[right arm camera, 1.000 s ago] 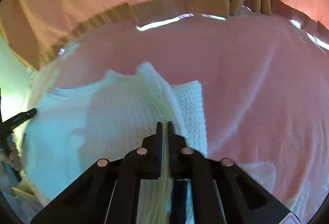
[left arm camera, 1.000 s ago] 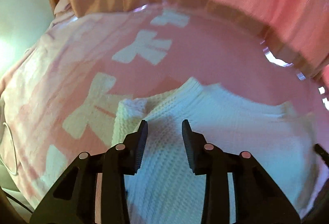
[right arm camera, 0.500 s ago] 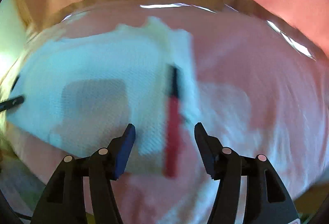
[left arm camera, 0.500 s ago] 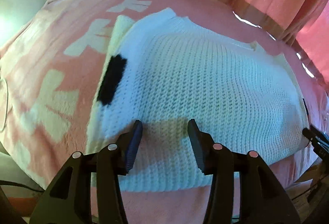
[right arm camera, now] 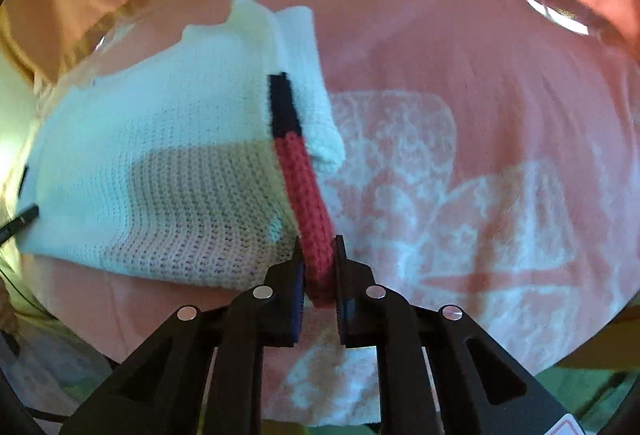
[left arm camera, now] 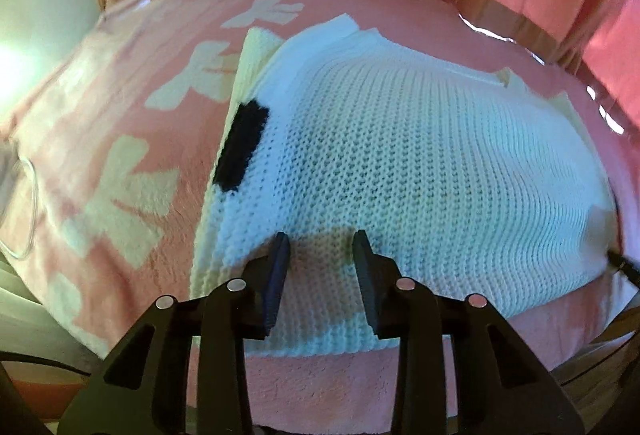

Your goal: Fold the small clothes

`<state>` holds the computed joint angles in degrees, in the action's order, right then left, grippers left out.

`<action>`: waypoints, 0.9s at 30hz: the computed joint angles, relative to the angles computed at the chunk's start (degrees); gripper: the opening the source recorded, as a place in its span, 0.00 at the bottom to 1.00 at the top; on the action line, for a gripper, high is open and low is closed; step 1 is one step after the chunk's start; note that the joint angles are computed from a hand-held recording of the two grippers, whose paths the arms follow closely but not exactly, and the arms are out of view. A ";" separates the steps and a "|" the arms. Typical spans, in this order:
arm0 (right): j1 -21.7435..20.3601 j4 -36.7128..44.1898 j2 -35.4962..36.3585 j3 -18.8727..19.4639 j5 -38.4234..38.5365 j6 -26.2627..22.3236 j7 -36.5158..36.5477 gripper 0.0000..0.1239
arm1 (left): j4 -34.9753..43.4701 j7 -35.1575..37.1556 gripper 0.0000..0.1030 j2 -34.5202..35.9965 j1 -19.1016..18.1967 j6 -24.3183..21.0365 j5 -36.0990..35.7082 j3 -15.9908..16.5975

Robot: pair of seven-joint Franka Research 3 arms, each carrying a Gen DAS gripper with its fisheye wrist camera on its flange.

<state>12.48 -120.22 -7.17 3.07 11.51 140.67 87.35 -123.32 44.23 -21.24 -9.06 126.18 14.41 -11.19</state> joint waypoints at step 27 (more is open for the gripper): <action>5.05 33.61 26.65 0.18 6.75 -0.42 -4.44 0.04 | 22.69 2.43 0.72 22.89 -0.65 1.97 8.79 0.93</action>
